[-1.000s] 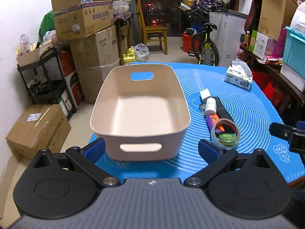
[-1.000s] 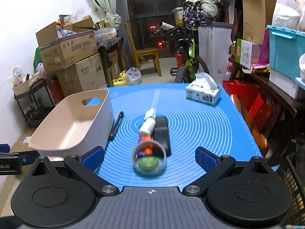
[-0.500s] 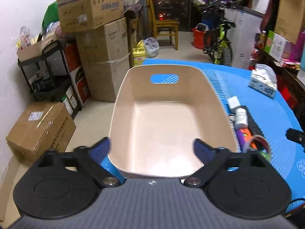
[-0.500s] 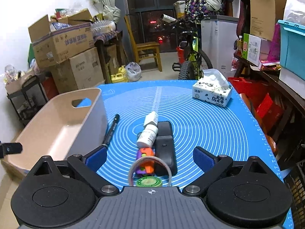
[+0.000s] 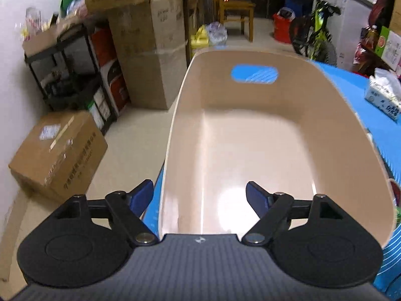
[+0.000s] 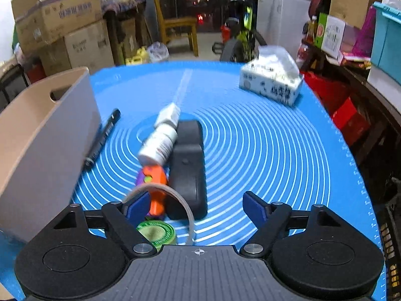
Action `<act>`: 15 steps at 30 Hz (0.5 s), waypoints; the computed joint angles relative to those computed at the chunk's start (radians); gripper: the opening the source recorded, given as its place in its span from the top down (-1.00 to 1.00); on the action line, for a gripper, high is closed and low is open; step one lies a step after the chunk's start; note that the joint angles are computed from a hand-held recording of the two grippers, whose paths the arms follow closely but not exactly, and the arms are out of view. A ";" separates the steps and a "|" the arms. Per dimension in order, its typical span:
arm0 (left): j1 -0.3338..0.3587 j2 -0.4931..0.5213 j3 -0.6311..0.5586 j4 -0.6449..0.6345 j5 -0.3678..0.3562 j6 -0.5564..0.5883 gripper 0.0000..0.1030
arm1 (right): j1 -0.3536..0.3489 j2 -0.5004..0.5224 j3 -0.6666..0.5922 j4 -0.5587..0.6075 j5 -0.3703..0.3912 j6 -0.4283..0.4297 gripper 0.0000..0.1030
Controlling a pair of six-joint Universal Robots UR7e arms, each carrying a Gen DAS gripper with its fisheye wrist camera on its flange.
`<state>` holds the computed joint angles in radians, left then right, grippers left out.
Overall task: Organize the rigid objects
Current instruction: 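Clamp the bin rim with the left gripper while the right gripper grasps the white tape roll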
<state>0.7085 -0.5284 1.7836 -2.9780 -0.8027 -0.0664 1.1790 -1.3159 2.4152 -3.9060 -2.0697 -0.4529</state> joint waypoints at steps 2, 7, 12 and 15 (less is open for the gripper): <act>0.013 -0.007 -0.009 0.058 -0.009 -0.046 -0.39 | -0.004 0.002 -0.007 0.028 -0.014 0.009 -0.51; 0.023 -0.020 -0.009 0.097 -0.014 -0.055 -0.04 | -0.006 0.014 -0.025 0.068 -0.036 0.033 -0.34; 0.028 -0.026 -0.026 0.164 -0.017 -0.079 0.36 | -0.015 0.035 -0.041 0.090 -0.059 0.041 -0.07; 0.029 -0.024 -0.031 0.181 -0.018 -0.080 0.57 | -0.025 0.024 -0.047 0.137 -0.054 0.066 0.14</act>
<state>0.7374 -0.5525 1.7528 -2.7971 -0.8205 -0.1461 1.1543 -1.2918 2.3686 -3.7690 -2.1234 -0.3873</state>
